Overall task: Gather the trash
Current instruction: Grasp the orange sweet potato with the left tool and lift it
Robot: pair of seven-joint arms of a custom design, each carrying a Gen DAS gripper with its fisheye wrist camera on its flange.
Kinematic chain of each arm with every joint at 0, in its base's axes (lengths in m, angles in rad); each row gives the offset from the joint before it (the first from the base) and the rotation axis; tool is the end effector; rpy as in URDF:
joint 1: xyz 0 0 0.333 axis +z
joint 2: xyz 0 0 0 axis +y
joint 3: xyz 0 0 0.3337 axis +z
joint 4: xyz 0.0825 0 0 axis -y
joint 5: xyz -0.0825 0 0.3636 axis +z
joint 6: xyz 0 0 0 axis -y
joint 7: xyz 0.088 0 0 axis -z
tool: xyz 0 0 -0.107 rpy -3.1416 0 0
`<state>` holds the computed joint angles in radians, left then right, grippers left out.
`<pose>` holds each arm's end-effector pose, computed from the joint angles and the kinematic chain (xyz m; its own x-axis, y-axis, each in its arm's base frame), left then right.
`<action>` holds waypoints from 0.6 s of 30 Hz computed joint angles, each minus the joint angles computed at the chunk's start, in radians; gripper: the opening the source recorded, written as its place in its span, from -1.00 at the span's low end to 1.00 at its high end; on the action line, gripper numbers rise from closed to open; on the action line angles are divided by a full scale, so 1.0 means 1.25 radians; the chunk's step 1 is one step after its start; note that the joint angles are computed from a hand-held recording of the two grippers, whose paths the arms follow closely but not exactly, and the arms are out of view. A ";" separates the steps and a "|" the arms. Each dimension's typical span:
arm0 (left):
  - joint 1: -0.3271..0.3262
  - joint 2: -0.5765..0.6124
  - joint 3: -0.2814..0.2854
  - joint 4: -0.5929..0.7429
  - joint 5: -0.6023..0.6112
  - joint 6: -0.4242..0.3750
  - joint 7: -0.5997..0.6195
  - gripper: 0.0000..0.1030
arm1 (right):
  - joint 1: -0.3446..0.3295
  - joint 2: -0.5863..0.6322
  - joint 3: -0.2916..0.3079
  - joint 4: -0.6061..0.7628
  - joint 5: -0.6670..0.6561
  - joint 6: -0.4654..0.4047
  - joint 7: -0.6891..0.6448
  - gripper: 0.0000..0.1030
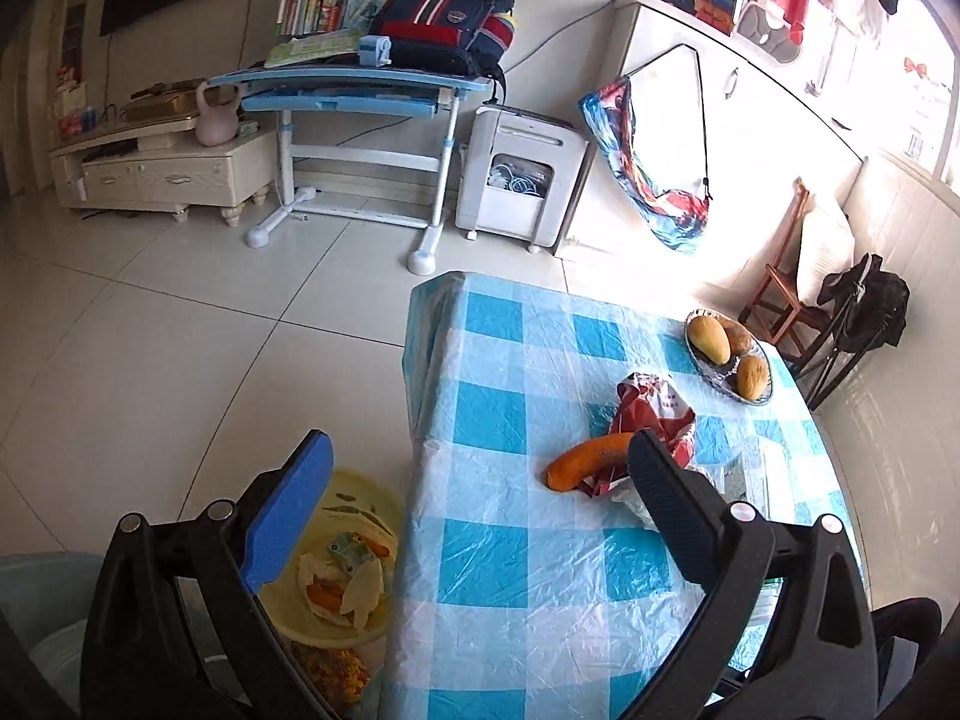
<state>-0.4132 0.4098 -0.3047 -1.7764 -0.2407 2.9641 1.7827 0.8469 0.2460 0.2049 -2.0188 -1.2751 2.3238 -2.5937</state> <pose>0.5486 -0.4160 0.4564 -0.6404 -0.7498 0.1664 -0.6068 0.3611 -0.7082 0.3153 0.5057 0.3776 -0.1077 -0.9843 -0.1399 -0.6235 0.1764 -0.7616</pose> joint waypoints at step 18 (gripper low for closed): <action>-0.251 0.175 0.206 0.218 0.418 -0.110 -0.101 0.85 | -0.002 -0.111 0.061 -0.149 0.054 -0.074 0.110 0.17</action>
<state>-0.7269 0.6285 -0.0467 -1.5035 0.2823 2.8261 1.6562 0.8447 0.1070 0.2812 -2.2047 -1.2070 2.2316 -2.4564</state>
